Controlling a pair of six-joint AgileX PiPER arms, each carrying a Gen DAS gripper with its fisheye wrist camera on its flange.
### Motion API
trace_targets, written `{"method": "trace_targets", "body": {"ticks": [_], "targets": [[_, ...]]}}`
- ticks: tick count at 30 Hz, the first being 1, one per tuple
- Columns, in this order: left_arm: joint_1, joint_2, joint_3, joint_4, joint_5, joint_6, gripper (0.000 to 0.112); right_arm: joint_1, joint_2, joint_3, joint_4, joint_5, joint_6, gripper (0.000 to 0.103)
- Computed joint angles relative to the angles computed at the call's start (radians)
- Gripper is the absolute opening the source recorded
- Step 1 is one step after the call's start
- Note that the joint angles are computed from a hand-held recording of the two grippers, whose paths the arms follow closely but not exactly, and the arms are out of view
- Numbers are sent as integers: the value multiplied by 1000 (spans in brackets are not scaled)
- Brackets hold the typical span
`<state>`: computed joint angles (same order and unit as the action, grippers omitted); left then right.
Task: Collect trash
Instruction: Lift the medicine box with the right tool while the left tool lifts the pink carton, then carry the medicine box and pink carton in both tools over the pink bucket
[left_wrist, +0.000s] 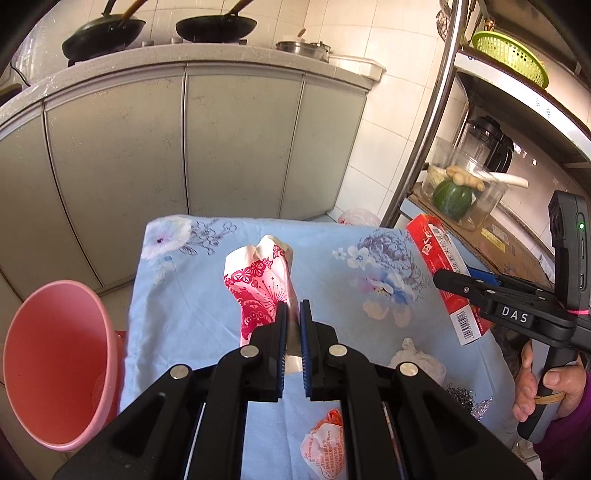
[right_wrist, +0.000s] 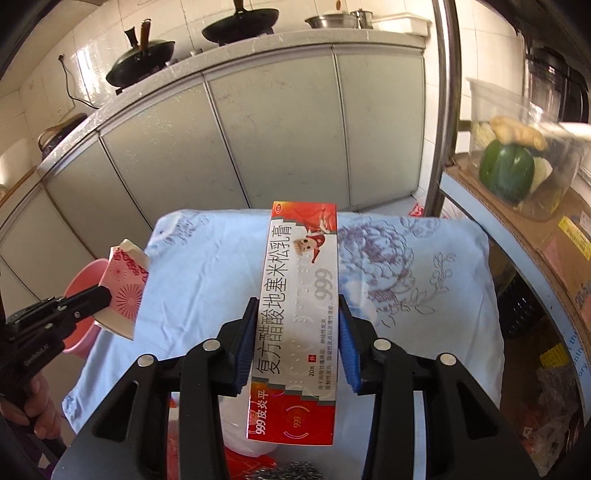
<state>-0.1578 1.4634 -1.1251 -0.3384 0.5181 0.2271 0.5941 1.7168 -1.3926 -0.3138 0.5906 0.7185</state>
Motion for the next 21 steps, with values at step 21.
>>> {"method": "trace_targets", "body": {"ticks": [21], "targets": [[273, -164, 110, -189, -12, 190, 6, 140, 235, -507, 139, 141, -198, 41]]}}
